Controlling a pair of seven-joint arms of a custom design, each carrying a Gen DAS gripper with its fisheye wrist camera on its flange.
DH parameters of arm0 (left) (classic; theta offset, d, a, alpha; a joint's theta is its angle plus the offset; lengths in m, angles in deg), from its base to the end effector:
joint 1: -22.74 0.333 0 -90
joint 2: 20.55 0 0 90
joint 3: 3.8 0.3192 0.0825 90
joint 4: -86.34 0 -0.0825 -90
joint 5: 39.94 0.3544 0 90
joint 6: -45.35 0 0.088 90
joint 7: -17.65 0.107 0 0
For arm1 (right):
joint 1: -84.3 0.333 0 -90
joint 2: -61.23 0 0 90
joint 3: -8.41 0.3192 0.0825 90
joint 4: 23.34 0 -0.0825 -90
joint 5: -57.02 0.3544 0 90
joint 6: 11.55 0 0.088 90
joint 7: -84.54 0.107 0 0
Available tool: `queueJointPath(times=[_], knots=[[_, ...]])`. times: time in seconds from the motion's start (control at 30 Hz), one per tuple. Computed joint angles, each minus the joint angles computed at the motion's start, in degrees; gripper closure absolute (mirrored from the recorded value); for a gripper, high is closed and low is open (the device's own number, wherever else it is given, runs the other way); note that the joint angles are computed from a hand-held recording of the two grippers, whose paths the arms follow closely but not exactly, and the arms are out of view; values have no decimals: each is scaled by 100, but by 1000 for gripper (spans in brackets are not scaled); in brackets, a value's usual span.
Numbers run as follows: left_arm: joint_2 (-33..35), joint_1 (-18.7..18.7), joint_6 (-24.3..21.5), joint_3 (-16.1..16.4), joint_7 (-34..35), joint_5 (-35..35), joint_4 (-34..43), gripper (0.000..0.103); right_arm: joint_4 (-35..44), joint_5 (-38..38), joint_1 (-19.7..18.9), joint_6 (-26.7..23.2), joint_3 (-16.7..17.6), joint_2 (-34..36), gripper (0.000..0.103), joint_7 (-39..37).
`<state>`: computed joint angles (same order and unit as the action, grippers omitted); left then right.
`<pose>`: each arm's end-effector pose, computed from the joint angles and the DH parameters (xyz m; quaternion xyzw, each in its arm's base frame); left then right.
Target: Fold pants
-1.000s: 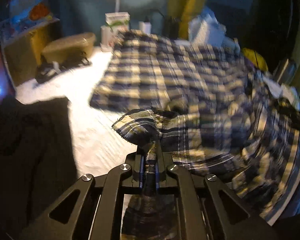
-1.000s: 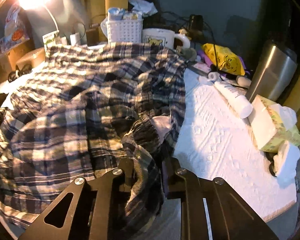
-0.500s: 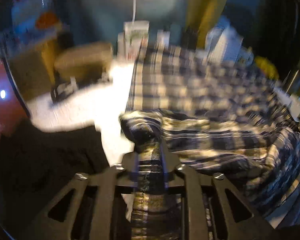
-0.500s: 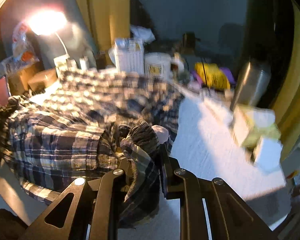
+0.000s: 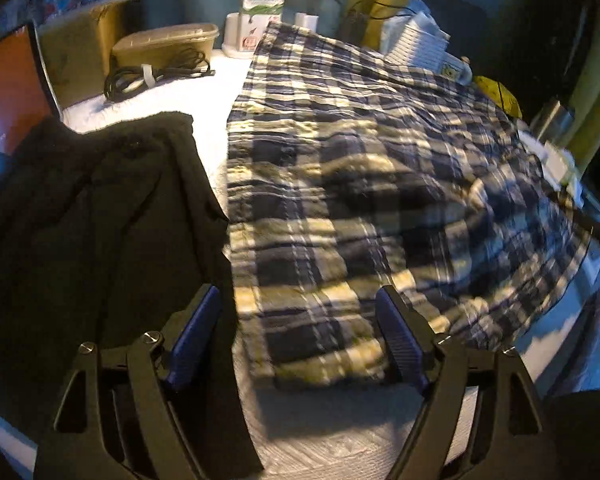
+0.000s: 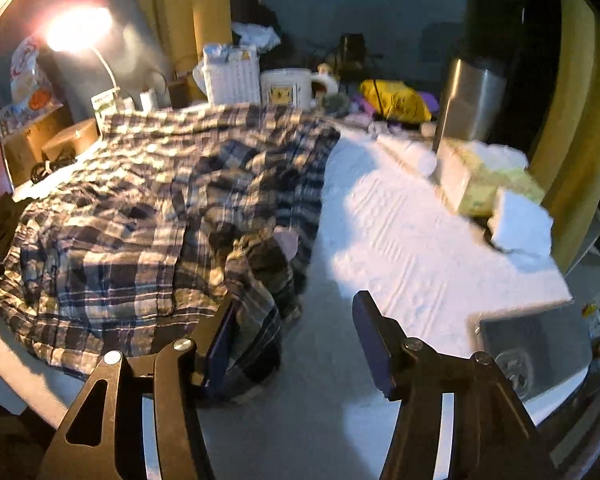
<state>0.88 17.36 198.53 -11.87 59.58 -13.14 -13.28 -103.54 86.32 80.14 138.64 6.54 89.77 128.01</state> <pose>0.6503 -0.1571 0.4441 -0.7579 0.5762 -0.2327 0.1986 0.7183 -0.0816 0.5138 -0.7579 0.5215 -0.2646 0.2891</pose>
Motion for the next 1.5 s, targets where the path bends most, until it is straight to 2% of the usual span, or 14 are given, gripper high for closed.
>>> queueJointPath(times=[0.07,0.13,0.17,0.2,0.6,0.8,0.93,1.0,1.03,1.07,1.2,1.3,1.43,1.5], knots=[[25,-28,-28,-45,163,66,12,29,107,390,-200,30,279,92,44,-365],[6,-118,-161,-35,268,173,23,67,308,583,-226,-66,333,259,46,-353],[-48,-127,-183,-34,286,195,-34,77,361,509,-148,-55,264,325,73,-259],[-100,-64,-154,-101,396,75,-109,92,342,348,-19,0,137,349,86,-79],[-842,16,-158,-223,658,-299,-877,101,-1509,124,127,753,-147,-852,89,341],[-1002,-14,-41,-152,621,-290,-1149,90,-2092,-11,218,1152,-214,-1127,91,273],[-1466,-243,421,185,-729,1268,-1538,63,-2417,-9,242,1581,-200,-1393,89,-56],[-1582,-224,694,183,-1083,1780,-1628,60,-2504,-94,263,1738,-230,-1456,61,-152],[-1610,-221,814,154,-1152,1978,-1663,53,-2540,-46,233,1801,-194,-1481,23,-265],[-1583,-216,877,102,-1089,2027,-1652,50,-2595,168,126,1904,-61,-1521,5,-562],[-1240,-200,846,-182,-90,1309,-1476,45,-2767,621,20,2158,112,-1599,5,-1388],[-960,-288,544,-298,615,950,-1287,45,-2849,133,274,2275,-212,-1482,5,-1186],[-695,-558,36,-84,485,1410,-960,29,-2954,-616,597,2604,-574,-1277,5,-974],[-607,-650,-87,48,204,1718,-803,21,-2860,-628,511,2811,-410,-1126,5,-1139]])
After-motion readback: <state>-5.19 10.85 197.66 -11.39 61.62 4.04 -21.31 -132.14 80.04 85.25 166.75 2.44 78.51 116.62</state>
